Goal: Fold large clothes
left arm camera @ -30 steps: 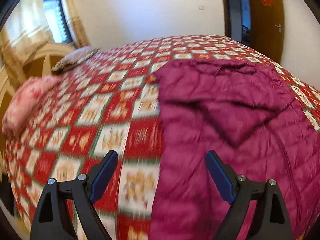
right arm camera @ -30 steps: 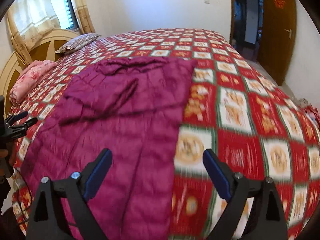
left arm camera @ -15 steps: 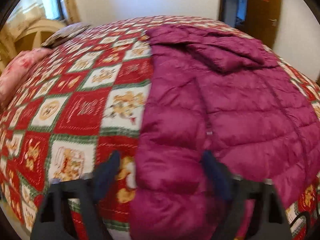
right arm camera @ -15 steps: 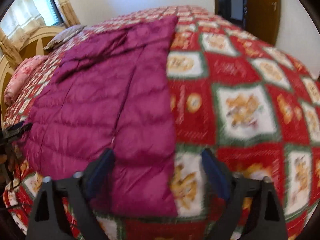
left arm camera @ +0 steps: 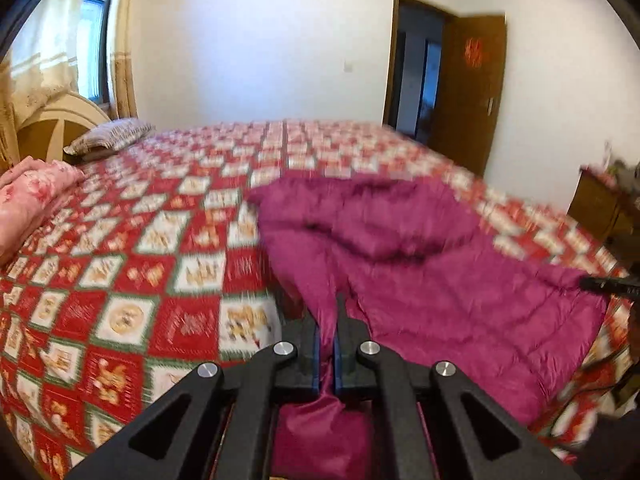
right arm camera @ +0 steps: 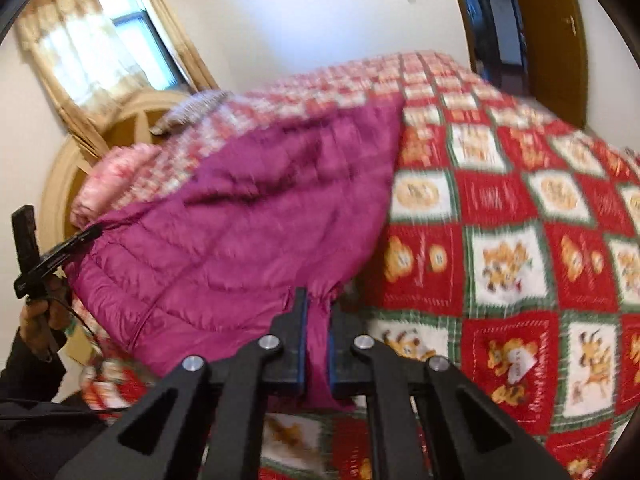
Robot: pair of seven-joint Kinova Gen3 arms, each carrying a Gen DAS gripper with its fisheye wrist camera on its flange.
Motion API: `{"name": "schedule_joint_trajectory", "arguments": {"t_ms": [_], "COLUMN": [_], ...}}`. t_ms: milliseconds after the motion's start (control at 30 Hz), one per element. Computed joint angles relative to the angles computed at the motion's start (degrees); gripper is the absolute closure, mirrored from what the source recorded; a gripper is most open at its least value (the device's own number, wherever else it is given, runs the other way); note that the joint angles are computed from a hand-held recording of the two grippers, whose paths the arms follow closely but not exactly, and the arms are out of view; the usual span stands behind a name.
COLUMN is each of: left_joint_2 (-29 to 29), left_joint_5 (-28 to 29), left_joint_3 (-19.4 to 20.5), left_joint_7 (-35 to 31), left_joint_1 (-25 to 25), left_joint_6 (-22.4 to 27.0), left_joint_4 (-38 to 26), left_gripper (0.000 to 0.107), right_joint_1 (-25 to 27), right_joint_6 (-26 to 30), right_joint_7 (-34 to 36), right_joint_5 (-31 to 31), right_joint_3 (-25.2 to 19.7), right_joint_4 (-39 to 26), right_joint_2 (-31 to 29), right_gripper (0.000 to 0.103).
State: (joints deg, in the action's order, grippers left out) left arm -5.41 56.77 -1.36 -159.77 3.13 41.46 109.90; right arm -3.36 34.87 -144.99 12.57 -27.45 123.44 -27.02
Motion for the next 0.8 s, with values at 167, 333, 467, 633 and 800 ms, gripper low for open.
{"name": "schedule_joint_trajectory", "arguments": {"t_ms": [167, 333, 467, 633, 800], "left_joint_2": [-5.0, -1.1, 9.0, 22.0, 32.3], "left_joint_5": [4.9, 4.0, 0.0, -4.5, -3.5], "left_joint_3": [-5.5, -9.1, -9.2, -20.1, -33.4], "left_joint_7": [-3.2, -2.7, 4.1, 15.8, 27.5], "left_joint_1": [-0.1, 10.3, 16.8, 28.5, 34.1], "left_joint_6": [6.6, -1.6, -10.9, -14.1, -6.0], "left_joint_4": [-1.4, -4.9, -12.1, -23.9, -34.7], "left_gripper": [0.104, 0.104, 0.104, 0.103, 0.099], "right_joint_1": [2.1, 6.1, 12.5, 25.8, 35.0], "right_joint_6": [2.3, -4.1, -12.9, -17.3, -16.3], "right_joint_7": [1.8, 0.1, -4.6, -15.6, -25.8], "right_joint_5": [2.6, 8.3, 15.1, 26.4, 37.5], "right_joint_3": [-3.4, -1.9, -0.5, -9.0, -17.5], "right_joint_4": [-5.8, -7.1, -8.3, -13.2, -16.6], "right_joint_2": [-6.2, -2.5, 7.3, 19.4, 27.4], "right_gripper": [0.094, 0.094, 0.095, 0.095, 0.095]}}
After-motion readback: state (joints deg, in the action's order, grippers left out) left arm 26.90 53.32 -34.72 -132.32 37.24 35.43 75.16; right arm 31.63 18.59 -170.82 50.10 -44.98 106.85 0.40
